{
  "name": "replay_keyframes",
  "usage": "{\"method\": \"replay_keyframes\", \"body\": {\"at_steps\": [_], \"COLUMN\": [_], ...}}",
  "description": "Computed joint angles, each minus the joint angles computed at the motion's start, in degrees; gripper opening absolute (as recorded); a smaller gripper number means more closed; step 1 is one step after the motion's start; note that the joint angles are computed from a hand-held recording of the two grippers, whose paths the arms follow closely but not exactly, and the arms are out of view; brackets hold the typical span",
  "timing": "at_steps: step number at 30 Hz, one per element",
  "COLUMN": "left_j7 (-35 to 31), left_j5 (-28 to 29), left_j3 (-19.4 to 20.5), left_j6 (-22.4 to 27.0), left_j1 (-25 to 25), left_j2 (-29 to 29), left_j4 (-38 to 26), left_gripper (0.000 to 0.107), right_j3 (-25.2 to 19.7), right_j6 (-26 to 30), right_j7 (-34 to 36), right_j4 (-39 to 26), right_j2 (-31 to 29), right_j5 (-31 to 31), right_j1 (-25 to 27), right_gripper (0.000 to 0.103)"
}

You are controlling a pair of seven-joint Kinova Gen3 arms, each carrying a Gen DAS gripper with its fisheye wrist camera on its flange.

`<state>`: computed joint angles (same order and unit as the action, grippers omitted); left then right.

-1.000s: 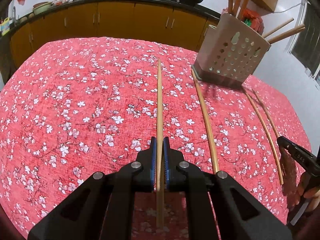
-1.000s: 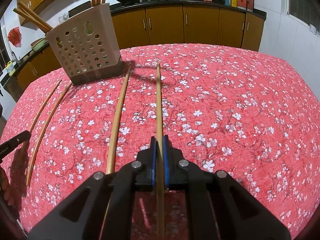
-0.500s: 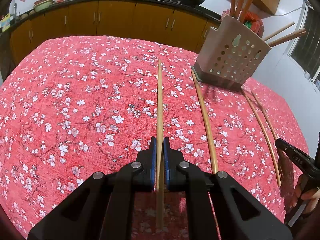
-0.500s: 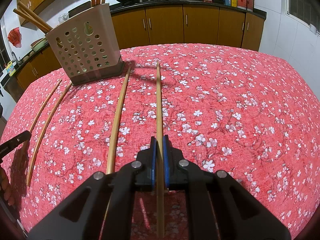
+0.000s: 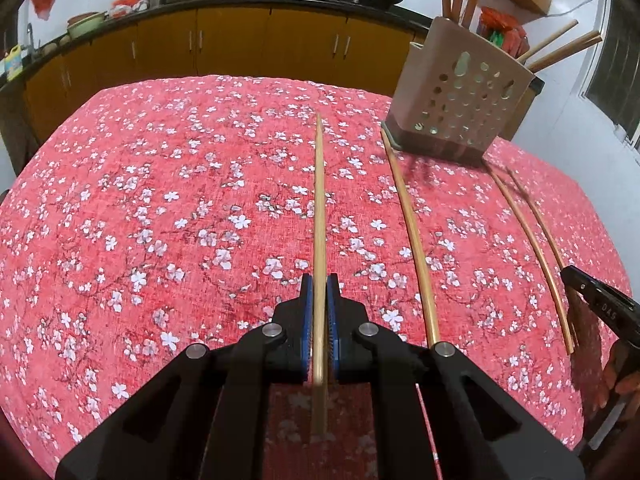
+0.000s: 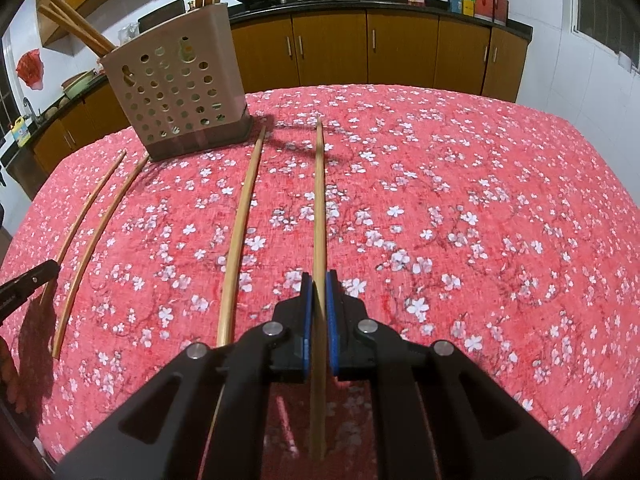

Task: Organize utensils
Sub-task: 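Raise the left tool's chopstick over the holder while the right tool lifts its own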

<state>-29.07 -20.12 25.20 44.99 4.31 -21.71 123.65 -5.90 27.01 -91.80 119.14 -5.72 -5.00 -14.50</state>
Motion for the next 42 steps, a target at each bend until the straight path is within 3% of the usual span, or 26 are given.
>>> {"method": "replay_keyframes", "body": {"at_steps": [6,13,22,31,35,42], "left_j7": [-0.58,-3.99,-9.39,-15.76,-18.54,-22.54], "left_j5": [1.04,2.02,3.21,5.60,6.36,7.95], "left_j3": [-0.61,-1.49,-1.56,-1.87,-1.84,-1.24], "left_j6": [0.46,2.41,1.84,0.17,-0.34,-1.56], "left_j1": [0.47,-0.67,-5.45,-9.38,-10.22,-11.24], "left_j2": [-0.34,-4.85,-9.31,-11.28,-11.57,-11.63], "left_j4": [-0.30,-3.05,-7.52,-10.87,-12.60,-15.92], "left_gripper": [0.008,0.008,0.007,0.007,0.007,0.007], "right_j3": [1.77,5.41,7.52,8.05,10.13,17.04], "right_j6": [0.00,-1.32,-4.99,-7.12,-7.24,-6.77], "right_j7": [3.32,8.86,10.35,9.70,11.15,17.52], "right_j4": [0.04,-0.69,-2.14,-3.26,-4.73,-8.23], "right_j2": [-1.41,-6.72,-11.54,-12.67,-13.55,-15.26], "right_j5": [-3.46,-9.19,-10.63,-9.77,-10.77,-17.32], "right_j1": [-0.23,-0.68,-2.13,-3.47,-6.39,-15.96], "right_gripper": [0.008,0.008,0.008,0.008,0.008,0.008]}}
